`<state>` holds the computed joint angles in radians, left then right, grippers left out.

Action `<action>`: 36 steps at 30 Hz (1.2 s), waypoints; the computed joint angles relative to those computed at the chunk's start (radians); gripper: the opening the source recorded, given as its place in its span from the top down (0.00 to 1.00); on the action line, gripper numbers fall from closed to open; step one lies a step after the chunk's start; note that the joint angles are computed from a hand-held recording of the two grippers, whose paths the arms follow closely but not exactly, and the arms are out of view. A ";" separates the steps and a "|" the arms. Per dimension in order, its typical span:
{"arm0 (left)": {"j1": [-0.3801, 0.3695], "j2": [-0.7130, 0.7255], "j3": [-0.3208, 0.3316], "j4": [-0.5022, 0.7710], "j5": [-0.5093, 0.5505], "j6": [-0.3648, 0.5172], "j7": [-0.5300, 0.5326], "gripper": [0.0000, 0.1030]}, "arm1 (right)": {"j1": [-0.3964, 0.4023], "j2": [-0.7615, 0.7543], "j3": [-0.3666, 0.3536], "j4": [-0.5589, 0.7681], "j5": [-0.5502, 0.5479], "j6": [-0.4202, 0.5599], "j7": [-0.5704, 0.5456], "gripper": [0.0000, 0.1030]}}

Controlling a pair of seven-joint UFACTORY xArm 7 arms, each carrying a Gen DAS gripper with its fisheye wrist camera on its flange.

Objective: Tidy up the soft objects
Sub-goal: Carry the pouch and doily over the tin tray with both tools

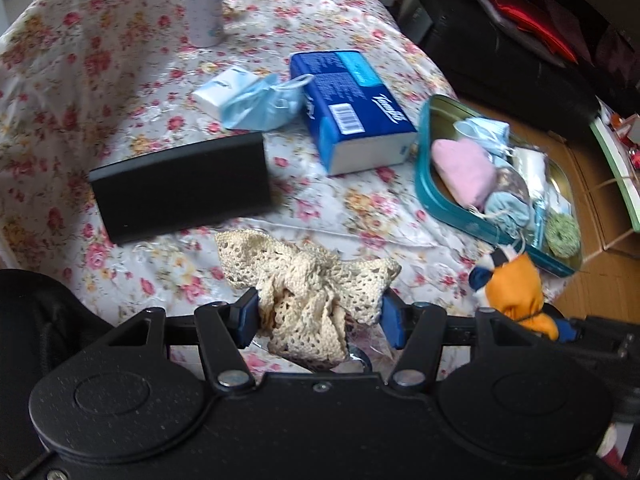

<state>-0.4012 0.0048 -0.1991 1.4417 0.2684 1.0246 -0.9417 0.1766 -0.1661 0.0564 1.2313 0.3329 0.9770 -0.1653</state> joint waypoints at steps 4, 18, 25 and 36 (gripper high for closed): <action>-0.014 0.048 -0.004 0.063 0.004 0.034 0.008 0.46 | -0.013 0.002 -0.008 0.010 -0.013 0.002 0.025 0.63; -0.094 0.221 0.028 0.274 0.012 0.109 0.093 0.46 | -0.084 0.039 -0.042 0.056 -0.054 -0.015 0.121 0.63; -0.130 0.283 0.045 0.362 0.010 0.129 0.136 0.46 | -0.131 0.085 -0.056 0.107 -0.105 -0.059 0.190 0.63; -0.158 0.322 0.060 0.415 -0.003 0.147 0.177 0.46 | -0.200 0.246 -0.074 0.275 -0.221 -0.073 0.304 0.63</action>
<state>-0.5593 0.3267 -0.1395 1.8571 0.2655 1.1712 -0.7647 -0.0236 0.0796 -0.0176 1.5064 0.1118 0.9036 0.1385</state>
